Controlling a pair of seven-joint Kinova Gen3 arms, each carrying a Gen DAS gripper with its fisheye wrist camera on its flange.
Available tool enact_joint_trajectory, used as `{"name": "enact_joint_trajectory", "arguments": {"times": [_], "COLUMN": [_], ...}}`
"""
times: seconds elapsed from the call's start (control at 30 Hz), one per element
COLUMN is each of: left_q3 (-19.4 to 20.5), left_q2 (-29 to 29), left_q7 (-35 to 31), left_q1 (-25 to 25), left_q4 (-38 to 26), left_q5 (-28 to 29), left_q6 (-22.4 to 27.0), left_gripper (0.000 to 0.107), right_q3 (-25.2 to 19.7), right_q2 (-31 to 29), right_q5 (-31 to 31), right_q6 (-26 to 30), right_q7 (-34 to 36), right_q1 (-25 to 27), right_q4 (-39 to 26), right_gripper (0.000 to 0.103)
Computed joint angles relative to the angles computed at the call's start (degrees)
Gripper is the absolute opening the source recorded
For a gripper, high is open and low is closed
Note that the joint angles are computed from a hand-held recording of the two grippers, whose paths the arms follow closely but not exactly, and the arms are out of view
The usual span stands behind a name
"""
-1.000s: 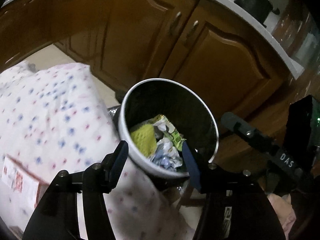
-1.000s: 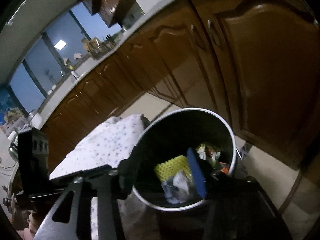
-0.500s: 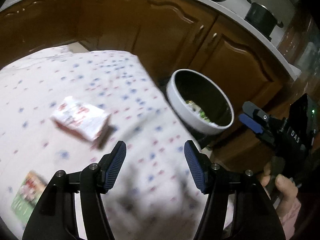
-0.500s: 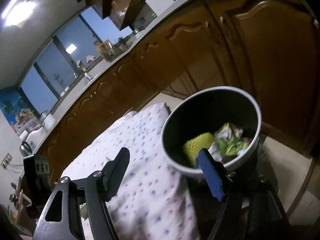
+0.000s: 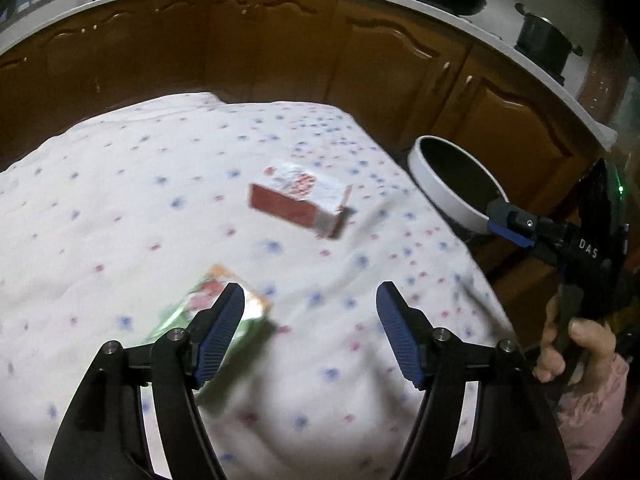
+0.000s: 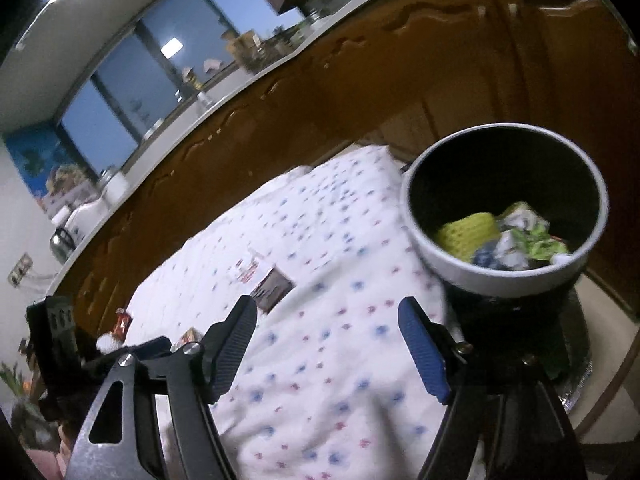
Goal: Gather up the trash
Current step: 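Grasp the green milk carton with the left tool while the right tool grasps the white milk carton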
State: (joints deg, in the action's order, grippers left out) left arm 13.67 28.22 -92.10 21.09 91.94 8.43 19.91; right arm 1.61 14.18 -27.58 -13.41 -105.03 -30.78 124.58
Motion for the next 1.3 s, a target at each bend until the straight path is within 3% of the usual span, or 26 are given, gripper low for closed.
{"name": "enact_joint_trajectory", "arguments": {"times": [0.3,0.4,0.47,0.57,0.67,0.77,0.97,1.03,1.1,1.13,1.17,1.2,1.3], "left_q3": [1.2,2.5,3.9,0.5,-0.8,-0.6,-3.4,-3.0,-1.5,-1.6,-1.8,-2.1,-1.3], "left_q2": [-2.0,-1.8,-1.0,-0.5,0.6,1.9,4.5,4.3,4.5,4.5,4.4,4.3,4.3], "left_q7": [-4.7,-8.2,-11.7,-11.9,-12.5,-14.0,-12.8,-12.9,-13.9,-13.8,-13.6,-13.3,-12.8], "left_q1": [-4.4,-6.6,-8.6,-6.1,-5.4,-5.6,-2.4,-2.8,-4.1,-4.0,-3.7,-3.4,-4.1], "left_q4": [3.1,3.0,1.9,1.2,0.3,-0.9,-3.6,-2.8,-2.9,-2.8,-2.4,-2.3,-2.4], "left_q5": [0.2,0.6,1.4,0.0,-0.6,-1.0,-3.8,-3.5,-2.6,-2.3,-2.3,-2.4,-1.2], "left_q6": [-0.7,0.2,2.6,3.8,4.9,6.2,8.0,6.6,7.0,6.9,6.3,6.0,6.1], "left_gripper": [0.073,0.074,0.080,0.081,0.081,0.081,0.080,0.071,0.060,0.059,0.059,0.059,0.056], "right_q3": [0.4,-2.5,-2.6,0.5,-1.1,2.3,1.3,0.9,-1.1,-1.6,-1.6,-0.8,2.8], "right_q2": [3.9,5.7,6.8,8.8,11.0,13.9,19.0,20.2,20.6,20.7,20.9,20.8,19.4], "right_q5": [6.9,11.2,13.7,17.5,20.4,25.7,31.1,32.7,32.7,32.6,32.7,32.9,34.4], "right_q6": [8.5,11.8,13.5,16.9,19.2,23.6,30.3,30.9,30.8,30.5,30.6,30.9,29.4], "right_q7": [0.5,-0.5,-0.7,-1.4,-0.6,-3.1,-3.6,-3.7,-3.1,-3.1,-3.3,-3.9,-7.4], "right_q1": [-0.7,2.2,2.2,-0.7,0.6,-2.4,-2.0,-2.0,-0.4,0.0,0.0,-0.7,-4.1], "right_q4": [-8.2,-11.7,-13.9,-17.8,-21.5,-26.6,-34.9,-36.3,-36.7,-36.6,-36.7,-36.5,-33.9], "right_gripper": [0.075,0.079,0.079,0.079,0.079,0.079,0.079,0.079,0.077,0.073,0.053,0.049,0.049]}}
